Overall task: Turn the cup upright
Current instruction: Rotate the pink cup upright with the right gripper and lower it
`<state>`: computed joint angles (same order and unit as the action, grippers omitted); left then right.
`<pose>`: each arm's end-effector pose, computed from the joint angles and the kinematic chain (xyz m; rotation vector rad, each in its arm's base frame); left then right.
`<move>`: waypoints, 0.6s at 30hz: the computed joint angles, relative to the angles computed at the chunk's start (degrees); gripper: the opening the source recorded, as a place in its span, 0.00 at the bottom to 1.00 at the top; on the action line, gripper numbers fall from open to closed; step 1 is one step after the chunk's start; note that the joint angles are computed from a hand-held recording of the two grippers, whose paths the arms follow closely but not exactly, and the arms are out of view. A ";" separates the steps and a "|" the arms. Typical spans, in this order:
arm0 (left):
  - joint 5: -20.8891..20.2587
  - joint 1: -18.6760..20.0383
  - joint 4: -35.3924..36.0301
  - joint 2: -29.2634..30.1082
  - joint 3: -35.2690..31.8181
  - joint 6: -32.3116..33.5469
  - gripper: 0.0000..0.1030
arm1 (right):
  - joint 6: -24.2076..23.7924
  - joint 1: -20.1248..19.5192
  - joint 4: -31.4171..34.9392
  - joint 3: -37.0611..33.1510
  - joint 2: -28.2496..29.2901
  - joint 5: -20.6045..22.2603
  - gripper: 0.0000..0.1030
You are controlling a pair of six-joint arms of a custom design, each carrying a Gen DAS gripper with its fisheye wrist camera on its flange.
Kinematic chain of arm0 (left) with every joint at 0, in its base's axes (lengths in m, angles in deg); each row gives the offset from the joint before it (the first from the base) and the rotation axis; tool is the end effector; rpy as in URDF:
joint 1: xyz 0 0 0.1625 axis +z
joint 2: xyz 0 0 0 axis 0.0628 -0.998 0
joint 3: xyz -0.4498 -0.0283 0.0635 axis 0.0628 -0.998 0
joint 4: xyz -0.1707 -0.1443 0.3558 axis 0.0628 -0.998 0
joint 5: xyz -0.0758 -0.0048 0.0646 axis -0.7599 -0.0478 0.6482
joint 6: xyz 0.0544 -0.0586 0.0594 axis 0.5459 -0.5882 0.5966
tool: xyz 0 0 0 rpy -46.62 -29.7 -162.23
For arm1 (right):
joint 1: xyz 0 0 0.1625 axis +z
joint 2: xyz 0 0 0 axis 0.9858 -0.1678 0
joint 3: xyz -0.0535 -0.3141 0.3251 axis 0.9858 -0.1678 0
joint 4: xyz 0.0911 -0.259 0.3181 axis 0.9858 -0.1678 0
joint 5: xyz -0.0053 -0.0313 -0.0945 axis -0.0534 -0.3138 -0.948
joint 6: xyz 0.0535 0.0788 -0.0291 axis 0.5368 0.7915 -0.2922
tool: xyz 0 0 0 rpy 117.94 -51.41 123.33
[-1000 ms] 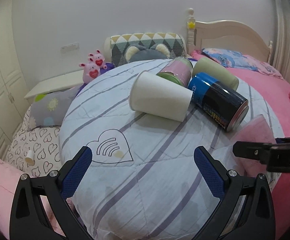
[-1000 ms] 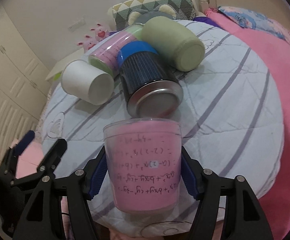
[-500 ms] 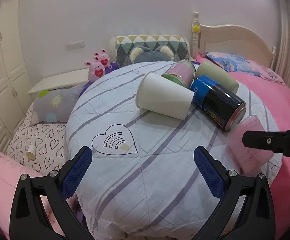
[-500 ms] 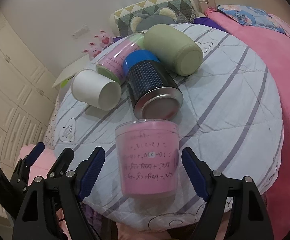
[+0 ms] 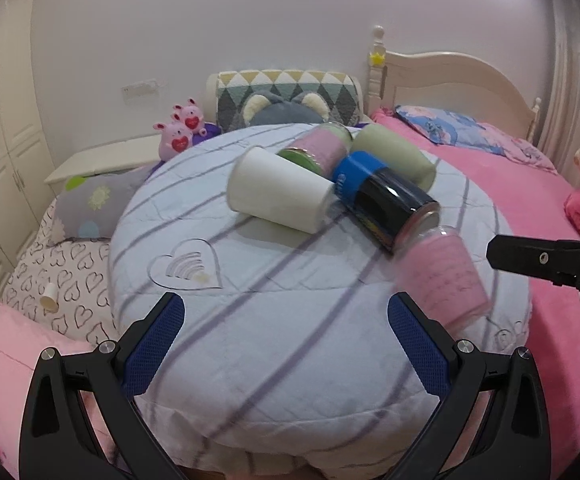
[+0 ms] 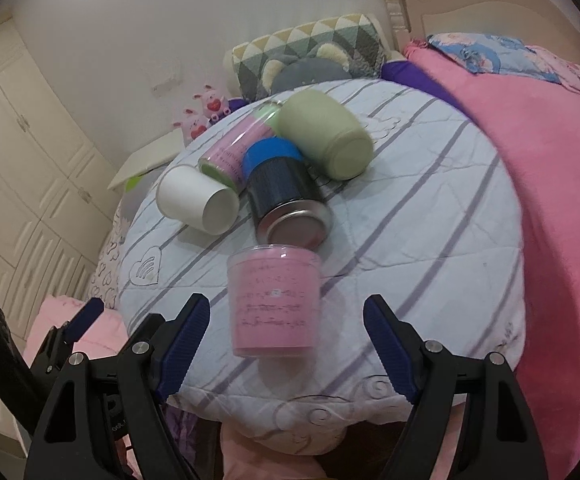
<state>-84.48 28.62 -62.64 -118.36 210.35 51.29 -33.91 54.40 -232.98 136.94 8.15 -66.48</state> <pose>-0.0430 -0.2836 0.3032 0.5755 2.2426 -0.9853 0.3721 -0.2829 -0.0006 0.2167 -2.5508 0.8988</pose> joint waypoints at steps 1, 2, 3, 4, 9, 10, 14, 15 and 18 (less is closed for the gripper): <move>-0.44 -0.50 0.77 0.35 -0.05 -1.21 1.00 | -0.10 0.06 -0.32 0.42 -0.25 -0.56 0.78; -0.96 -0.76 1.47 0.59 -0.17 -2.03 1.00 | -0.17 0.05 -0.23 0.85 -0.61 -0.86 0.78; -1.86 -1.04 1.97 1.27 -0.35 -3.05 1.00 | -0.48 0.02 -0.14 1.25 -0.97 -1.10 0.78; -2.65 -1.41 1.91 1.93 -0.37 -3.82 1.00 | -0.81 0.01 -0.36 1.56 -1.22 -1.35 0.78; -3.13 -3.80 2.25 5.03 -0.29 -8.63 1.00 | -1.36 -1.10 -3.12 4.16 -2.60 -1.45 0.78; -3.25 -4.02 2.04 5.72 -0.35 -9.02 1.00 | -1.46 -1.47 -3.69 4.62 -2.84 -1.25 0.78; -4.02 -4.43 0.68 9.75 -0.82 -10.52 1.00 | -2.43 -3.73 -6.85 6.80 -4.13 -0.11 0.78; -3.92 -4.46 0.56 11.00 -1.04 -11.34 1.00 | -2.99 -4.37 -7.78 7.37 -4.42 0.39 0.78; -4.14 -4.56 -0.36 13.75 -1.47 -12.63 1.00 | -4.33 -6.42 -9.26 8.62 -5.29 1.84 0.78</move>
<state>-88.61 24.06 -63.00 -104.61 208.87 38.67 -38.24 47.98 -242.24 145.56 2.87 -64.64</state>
